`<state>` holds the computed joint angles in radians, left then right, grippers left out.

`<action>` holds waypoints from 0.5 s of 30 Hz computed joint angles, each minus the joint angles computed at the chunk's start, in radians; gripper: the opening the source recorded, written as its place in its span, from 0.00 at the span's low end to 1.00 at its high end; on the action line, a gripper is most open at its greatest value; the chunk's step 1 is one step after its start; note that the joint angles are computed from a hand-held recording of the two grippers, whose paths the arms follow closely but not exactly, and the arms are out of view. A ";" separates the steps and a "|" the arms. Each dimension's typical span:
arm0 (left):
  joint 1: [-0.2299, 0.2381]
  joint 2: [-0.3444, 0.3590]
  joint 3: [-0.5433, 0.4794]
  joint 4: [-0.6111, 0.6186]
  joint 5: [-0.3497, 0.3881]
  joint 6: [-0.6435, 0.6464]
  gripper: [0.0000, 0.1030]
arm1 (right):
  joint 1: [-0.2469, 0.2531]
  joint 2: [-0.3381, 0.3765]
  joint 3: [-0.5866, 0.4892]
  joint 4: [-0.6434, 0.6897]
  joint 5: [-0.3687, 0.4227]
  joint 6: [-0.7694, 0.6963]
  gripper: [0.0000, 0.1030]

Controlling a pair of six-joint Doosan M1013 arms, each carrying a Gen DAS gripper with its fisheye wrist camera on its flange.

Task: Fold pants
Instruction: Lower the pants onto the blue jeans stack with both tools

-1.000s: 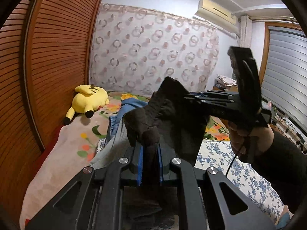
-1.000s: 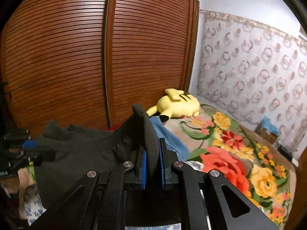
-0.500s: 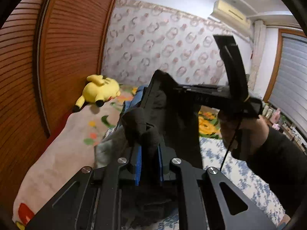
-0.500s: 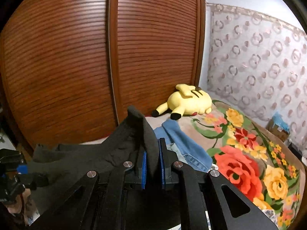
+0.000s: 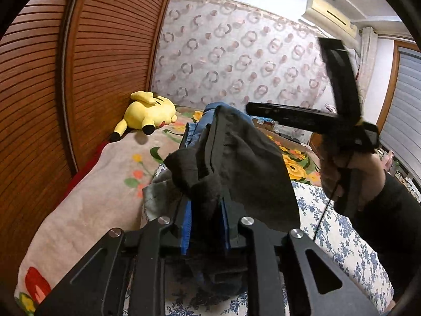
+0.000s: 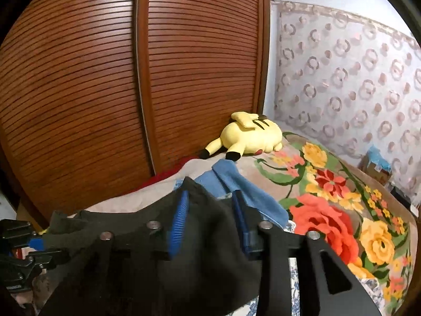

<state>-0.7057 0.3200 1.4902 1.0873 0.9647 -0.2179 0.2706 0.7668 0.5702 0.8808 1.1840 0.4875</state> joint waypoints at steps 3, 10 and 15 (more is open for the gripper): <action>0.000 0.004 -0.002 -0.009 0.015 0.009 0.30 | -0.013 0.002 0.002 0.014 0.049 -0.017 0.36; 0.002 -0.001 0.007 -0.022 0.016 -0.009 0.45 | -0.011 0.033 -0.031 -0.055 0.066 0.049 0.36; -0.002 0.009 -0.012 -0.048 0.058 0.049 0.64 | 0.004 0.061 -0.078 -0.111 0.056 0.120 0.36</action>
<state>-0.7079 0.3287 1.4781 1.0392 1.0224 -0.1691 0.2742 0.8281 0.4920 0.7700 1.2402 0.6075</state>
